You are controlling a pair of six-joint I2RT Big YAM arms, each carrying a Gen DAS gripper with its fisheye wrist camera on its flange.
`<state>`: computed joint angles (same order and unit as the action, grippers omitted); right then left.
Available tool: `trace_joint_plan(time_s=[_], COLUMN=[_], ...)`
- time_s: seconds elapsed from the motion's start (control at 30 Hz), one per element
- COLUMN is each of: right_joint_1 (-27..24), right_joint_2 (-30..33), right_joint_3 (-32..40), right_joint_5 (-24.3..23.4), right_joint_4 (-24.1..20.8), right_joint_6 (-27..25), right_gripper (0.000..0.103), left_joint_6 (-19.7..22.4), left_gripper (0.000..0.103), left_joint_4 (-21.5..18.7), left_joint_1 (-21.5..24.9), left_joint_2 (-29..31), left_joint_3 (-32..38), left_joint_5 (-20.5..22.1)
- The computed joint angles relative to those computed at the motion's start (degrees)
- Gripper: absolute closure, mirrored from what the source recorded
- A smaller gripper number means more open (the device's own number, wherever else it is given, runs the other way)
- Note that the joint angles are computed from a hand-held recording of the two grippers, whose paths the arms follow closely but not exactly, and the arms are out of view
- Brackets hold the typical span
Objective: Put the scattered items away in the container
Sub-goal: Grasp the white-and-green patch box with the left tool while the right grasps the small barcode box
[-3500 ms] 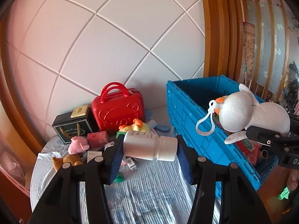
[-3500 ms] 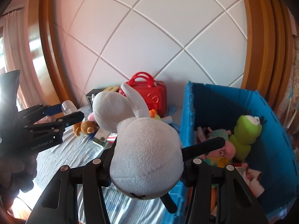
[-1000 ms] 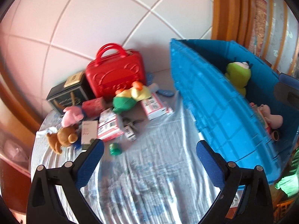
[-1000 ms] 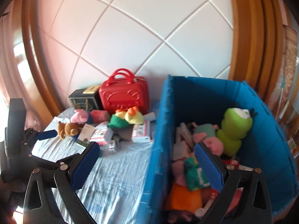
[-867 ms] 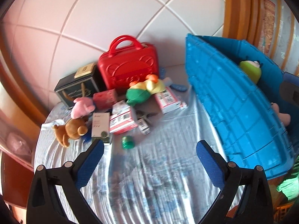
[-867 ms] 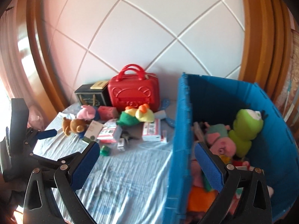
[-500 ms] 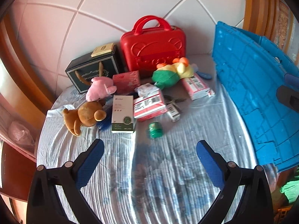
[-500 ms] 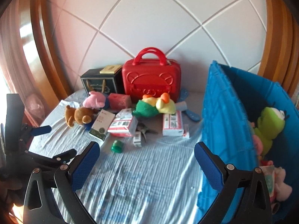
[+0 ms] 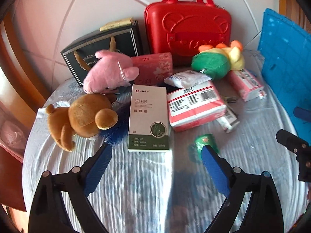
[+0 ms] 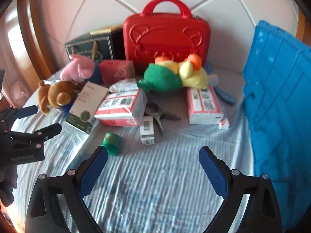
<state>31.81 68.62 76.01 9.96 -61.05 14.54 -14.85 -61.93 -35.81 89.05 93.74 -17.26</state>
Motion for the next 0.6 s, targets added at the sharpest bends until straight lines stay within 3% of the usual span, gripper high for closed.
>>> trace_joint_plan(time_s=[0.17,0.27,0.6], right_joint_1=[-0.1,0.0,-0.9], right_joint_2=[4.8,7.5,13.1], right_joint_3=[-2.8,-3.5,-2.7], right_joint_5=[-0.6,-0.8,-0.2], right_joint_4=[6.7,9.7,13.0], right_joint_6=[-0.6,-1.5,-2.0], right_gripper=[0.014,0.024,0.046], left_joint_6=[2.5,3.2,4.4], left_gripper=[0.008,0.008,0.008], left_joint_4=[5.3,7.2,9.7], left_joint_1=[2.6,3.6,4.4], left_joint_2=[4.3,6.3,9.6], left_joint_3=[-1.7,-1.8,-0.8], left_joint_5=[0.5,1.4,2.0])
